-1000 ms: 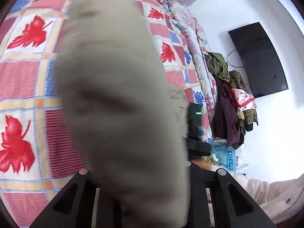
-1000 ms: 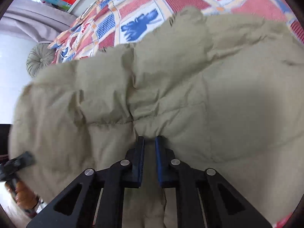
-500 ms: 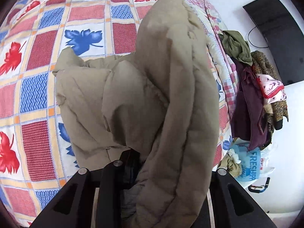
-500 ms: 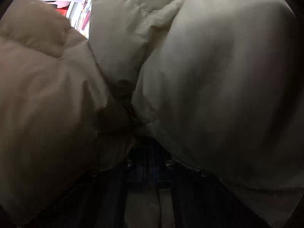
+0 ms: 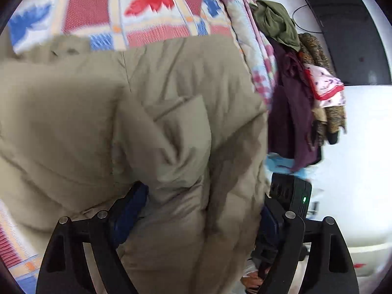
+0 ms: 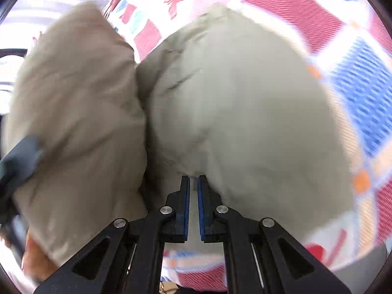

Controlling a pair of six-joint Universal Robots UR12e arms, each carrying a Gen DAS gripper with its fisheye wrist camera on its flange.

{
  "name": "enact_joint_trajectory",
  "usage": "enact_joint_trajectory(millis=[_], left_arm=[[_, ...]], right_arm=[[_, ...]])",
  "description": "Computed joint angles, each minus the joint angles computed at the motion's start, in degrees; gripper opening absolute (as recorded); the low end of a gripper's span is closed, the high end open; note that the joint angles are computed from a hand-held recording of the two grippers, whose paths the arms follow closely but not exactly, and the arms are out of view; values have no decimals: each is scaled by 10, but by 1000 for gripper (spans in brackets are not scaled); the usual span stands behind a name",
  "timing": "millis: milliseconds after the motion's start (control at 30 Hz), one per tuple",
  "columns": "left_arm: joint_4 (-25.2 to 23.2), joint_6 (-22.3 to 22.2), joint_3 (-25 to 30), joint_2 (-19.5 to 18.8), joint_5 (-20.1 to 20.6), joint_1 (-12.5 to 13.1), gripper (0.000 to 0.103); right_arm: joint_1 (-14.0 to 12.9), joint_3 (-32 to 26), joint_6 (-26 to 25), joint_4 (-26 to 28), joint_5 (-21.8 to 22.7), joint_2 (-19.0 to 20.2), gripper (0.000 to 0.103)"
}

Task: Fold large clothes
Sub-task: 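Lower the folded bundle onto the bed and press it with both grippers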

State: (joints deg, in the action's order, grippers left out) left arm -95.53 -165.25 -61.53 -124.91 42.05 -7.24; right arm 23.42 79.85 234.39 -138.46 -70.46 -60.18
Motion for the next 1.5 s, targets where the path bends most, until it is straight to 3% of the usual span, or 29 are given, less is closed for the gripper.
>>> enact_joint_trajectory(millis=[67, 133, 267, 367, 433, 500, 633, 700, 767, 800, 867, 967, 1067, 1233, 1367, 1500], left_arm=[[-49, 29, 12, -16, -40, 3, 84], [-46, 28, 9, -22, -46, 2, 84], [-14, 3, 1, -21, -37, -1, 84], [8, 1, 1, -19, -15, -7, 84], [31, -1, -2, -15, 5, -13, 84], [60, -11, -8, -10, 23, -17, 84], [193, -43, -48, 24, 62, -16, 84], [281, -68, -76, 44, 102, -12, 84], [368, -106, -102, 61, 170, -7, 84], [406, -123, -116, 67, 207, -4, 84], [445, -138, -130, 71, 267, 1, 84], [436, -139, -128, 60, 330, 5, 84], [450, -148, -132, 50, 323, 4, 84], [470, -144, -117, 27, 345, -25, 85], [473, -135, -102, 14, 354, -43, 91], [472, -137, -101, 11, 362, -44, 91]], right_arm=[[2, 13, -5, 3, -10, -13, 22], [6, 24, -17, 2, -20, -25, 60], [17, 34, -52, -10, -41, -45, 62], [15, 63, -64, -45, -22, -72, 64], [17, 59, -68, -61, -7, -70, 77], [22, 48, -62, -70, -9, -61, 80], [28, 22, -25, -64, -70, -38, 80], [36, 0, -19, -18, -119, -32, 80], [40, -22, -32, 31, -156, -24, 58], [40, -29, -41, 54, -161, -21, 23], [38, -30, -38, 79, -171, -22, 18], [38, -20, -41, 100, -185, -30, 14], [35, -3, -36, 106, -182, -38, 14], [30, 13, -27, 124, -179, -39, 14], [22, 31, -23, 139, -172, -41, 14], [7, 62, -14, 101, -143, -64, 12]])
